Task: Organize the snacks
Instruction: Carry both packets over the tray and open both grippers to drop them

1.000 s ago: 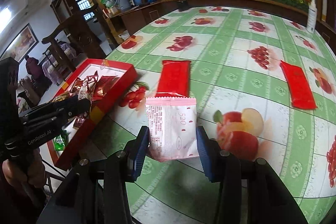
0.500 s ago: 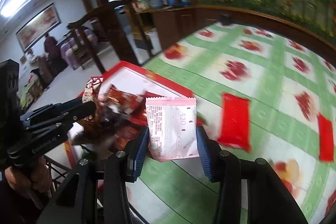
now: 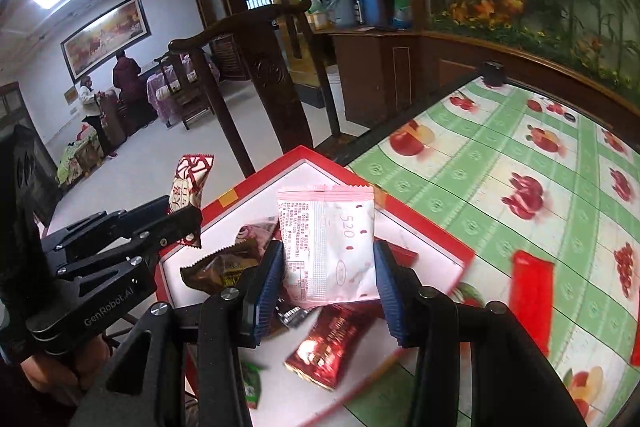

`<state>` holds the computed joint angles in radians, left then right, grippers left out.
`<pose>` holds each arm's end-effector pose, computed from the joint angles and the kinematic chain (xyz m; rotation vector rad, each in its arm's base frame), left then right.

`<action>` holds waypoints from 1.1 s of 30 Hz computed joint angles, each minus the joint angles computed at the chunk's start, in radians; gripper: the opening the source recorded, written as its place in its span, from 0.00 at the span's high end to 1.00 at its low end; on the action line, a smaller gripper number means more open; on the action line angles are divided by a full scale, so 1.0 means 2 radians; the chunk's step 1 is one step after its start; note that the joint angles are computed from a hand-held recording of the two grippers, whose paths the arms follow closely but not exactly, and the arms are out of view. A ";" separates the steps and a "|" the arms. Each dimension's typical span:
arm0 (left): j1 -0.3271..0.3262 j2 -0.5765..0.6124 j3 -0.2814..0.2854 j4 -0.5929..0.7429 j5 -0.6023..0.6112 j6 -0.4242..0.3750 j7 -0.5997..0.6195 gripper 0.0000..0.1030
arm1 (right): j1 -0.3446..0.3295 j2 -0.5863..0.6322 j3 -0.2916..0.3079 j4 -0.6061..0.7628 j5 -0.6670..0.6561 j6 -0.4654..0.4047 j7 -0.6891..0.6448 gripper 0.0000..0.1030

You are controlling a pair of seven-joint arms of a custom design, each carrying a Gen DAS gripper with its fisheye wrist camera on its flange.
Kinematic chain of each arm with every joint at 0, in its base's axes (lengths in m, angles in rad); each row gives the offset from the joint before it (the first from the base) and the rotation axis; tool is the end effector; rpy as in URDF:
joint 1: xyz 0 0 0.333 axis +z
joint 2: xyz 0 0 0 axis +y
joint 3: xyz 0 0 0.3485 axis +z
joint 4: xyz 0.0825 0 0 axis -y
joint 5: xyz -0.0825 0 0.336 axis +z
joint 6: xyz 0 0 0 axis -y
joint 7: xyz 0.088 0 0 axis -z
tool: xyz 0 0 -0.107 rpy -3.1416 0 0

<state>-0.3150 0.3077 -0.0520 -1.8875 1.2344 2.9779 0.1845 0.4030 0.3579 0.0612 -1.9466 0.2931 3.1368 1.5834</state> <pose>0.5525 -0.2788 0.4604 -1.6043 1.8222 -0.9183 0.5857 0.2593 0.4569 -1.7700 1.5291 -0.3807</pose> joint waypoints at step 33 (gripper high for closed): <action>0.006 0.009 -0.011 0.000 -0.078 -0.044 0.070 0.44 | 0.163 0.016 -0.285 -0.068 -0.088 -0.009 0.179 0.35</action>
